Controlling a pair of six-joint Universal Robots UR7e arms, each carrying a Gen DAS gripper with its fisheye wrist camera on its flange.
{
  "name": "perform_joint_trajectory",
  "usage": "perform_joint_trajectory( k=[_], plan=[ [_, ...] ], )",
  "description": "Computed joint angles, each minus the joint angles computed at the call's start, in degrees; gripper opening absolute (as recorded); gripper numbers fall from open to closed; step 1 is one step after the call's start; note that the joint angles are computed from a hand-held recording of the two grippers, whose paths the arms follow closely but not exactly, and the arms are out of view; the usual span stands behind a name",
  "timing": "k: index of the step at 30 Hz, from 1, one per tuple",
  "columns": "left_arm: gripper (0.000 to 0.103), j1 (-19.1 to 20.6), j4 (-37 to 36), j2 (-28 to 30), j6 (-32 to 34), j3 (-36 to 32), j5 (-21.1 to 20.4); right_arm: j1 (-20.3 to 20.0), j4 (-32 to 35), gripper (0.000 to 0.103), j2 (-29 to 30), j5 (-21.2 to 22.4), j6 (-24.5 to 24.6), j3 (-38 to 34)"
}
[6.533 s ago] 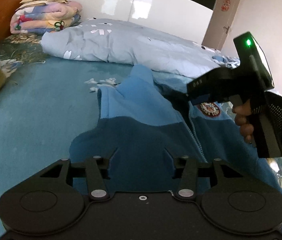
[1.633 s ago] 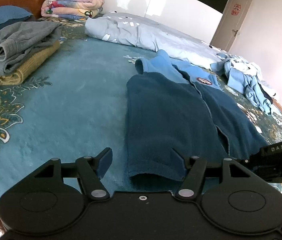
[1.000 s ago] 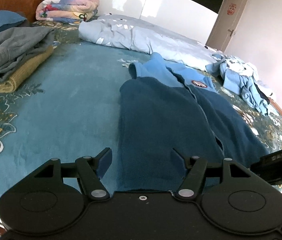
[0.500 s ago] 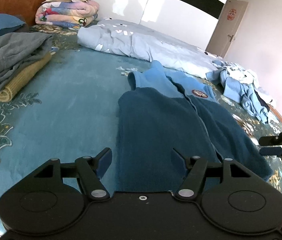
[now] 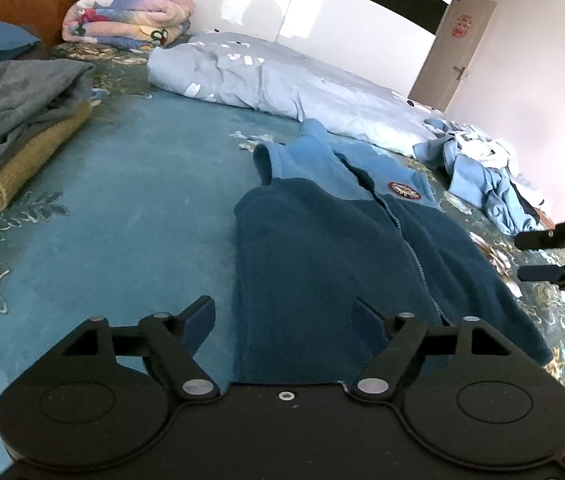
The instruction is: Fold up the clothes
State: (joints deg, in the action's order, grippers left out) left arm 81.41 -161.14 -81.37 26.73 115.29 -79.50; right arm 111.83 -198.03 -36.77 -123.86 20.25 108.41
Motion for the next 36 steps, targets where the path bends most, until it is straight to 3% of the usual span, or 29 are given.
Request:
perform_joint_trajectory(
  k=[1, 3, 5, 9, 14, 17, 21, 25, 28, 33, 36],
  plan=[
    [0.082, -0.03, -0.36, 0.56, 0.13, -0.46, 0.01, -0.29, -0.7, 0.078, 0.03, 0.52, -0.57, -0.19],
    [0.086, -0.04, -1.06, 1.45, 0.15, -1.18, -0.12, -0.89, -2.06, 0.096, 0.09, 1.58, -1.67, -0.58],
    [0.091, 0.16, -2.52, 2.5, 0.18, -1.87, -1.05, -1.48, -3.32, 0.103, 0.14, 2.66, -2.79, -0.97],
    [0.097, 0.48, -5.2, 4.49, 0.86, -3.15, -2.21, -2.75, -5.3, 0.103, 0.16, 4.53, -4.83, -1.7],
    [0.099, 1.58, -7.17, 6.83, -2.13, -5.22, -5.52, -5.1, -10.85, 0.103, 0.54, 10.37, -7.28, -1.87],
    [0.1, 1.68, -8.68, 8.11, -3.26, -6.06, -5.77, -6.68, -13.04, 0.103, 0.56, 14.66, -7.17, -2.03],
    [0.101, 0.88, -12.58, 9.57, -0.06, -6.04, -4.59, -7.39, -17.39, 0.103, 1.9, 16.21, -9.75, -3.35],
    [0.101, -0.22, -14.86, 11.29, 3.81, -6.92, -2.49, -7.61, -14.34, 0.103, 1.4, 17.94, -14.02, -4.75],
    [0.101, 0.41, -10.21, 12.65, 6.45, -10.64, -5.73, -8.02, -10.34, 0.103, 0.39, 19.61, -16.75, -6.0],
    [0.101, 0.62, -0.16, 16.85, 5.38, -20.88, -6.71, -8.25, -4.02, 0.103, -1.01, 17.51, -23.64, -9.77],
    [0.101, 0.05, 2.53, 20.54, 9.45, -26.97, -5.5, -8.5, -0.02, 0.103, -0.82, 14.12, -27.22, -13.92]
  ],
)
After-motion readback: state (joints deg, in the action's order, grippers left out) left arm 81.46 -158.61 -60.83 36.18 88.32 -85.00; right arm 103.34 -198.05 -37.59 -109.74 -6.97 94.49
